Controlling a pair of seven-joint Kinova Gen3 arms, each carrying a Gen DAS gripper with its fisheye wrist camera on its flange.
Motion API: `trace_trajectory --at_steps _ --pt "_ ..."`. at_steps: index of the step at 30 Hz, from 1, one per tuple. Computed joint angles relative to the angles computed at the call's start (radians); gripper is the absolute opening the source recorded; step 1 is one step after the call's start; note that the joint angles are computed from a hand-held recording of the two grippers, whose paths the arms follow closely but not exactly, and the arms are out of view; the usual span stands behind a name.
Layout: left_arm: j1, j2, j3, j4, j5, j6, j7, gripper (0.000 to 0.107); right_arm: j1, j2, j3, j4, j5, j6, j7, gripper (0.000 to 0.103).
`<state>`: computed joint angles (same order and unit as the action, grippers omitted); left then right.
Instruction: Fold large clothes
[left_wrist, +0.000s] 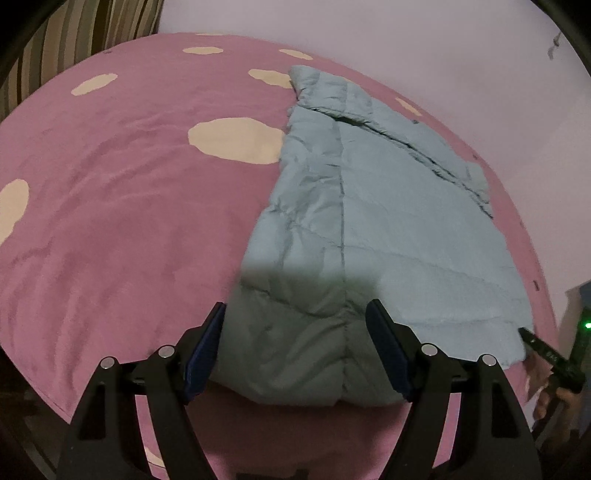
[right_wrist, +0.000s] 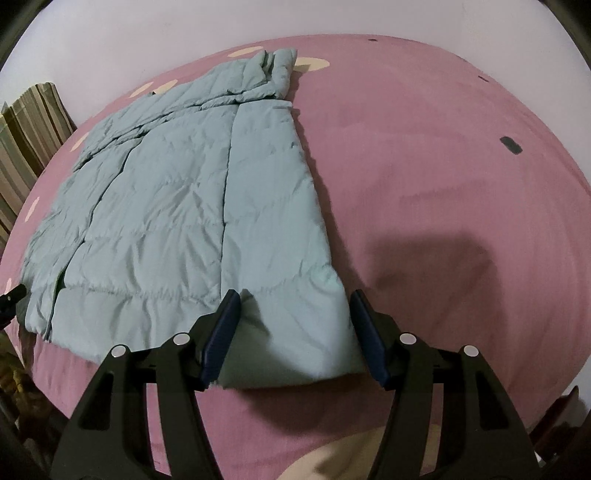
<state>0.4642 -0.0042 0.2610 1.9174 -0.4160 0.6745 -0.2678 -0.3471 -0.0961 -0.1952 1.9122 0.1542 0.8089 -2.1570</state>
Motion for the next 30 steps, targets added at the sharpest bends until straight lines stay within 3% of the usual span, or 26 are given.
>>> trace_trajectory --at_steps 3,5,8,11,19,23,26,30 --pt "-0.005 -0.009 -0.002 0.011 0.025 -0.025 -0.019 0.057 -0.004 -0.007 -0.001 0.004 -0.017 0.001 0.012 0.042" --pt "0.001 -0.001 0.009 -0.002 0.007 0.003 -0.017 0.047 -0.007 -0.01 0.001 0.005 -0.032 0.001 0.03 0.031" --pt "0.009 0.0 0.009 -0.003 0.006 0.0 -0.032 0.023 -0.012 -0.022 -0.002 0.014 -0.049 -0.01 0.049 0.015" --pt "0.014 -0.01 0.015 0.003 -0.017 -0.015 -0.011 0.01 -0.015 -0.038 -0.019 0.017 -0.037 -0.017 0.039 0.008" --pt "-0.001 -0.065 0.071 -0.063 -0.195 0.045 0.121 0.006 0.004 -0.121 -0.039 -0.001 -0.021 -0.085 0.027 0.005" --pt "-0.024 -0.038 0.063 -0.138 -0.251 0.062 0.099 0.006 0.021 -0.093 -0.011 -0.055 -0.049 -0.12 0.071 0.005" --pt "-0.038 0.018 0.018 -0.195 -0.236 0.047 0.047 0.006 0.033 -0.037 0.023 -0.11 -0.08 -0.152 0.117 0.005" --pt "-0.059 0.086 -0.056 -0.24 -0.137 0.007 -0.048 0.006 0.043 0.051 0.055 -0.181 -0.139 -0.177 0.158 0.005"
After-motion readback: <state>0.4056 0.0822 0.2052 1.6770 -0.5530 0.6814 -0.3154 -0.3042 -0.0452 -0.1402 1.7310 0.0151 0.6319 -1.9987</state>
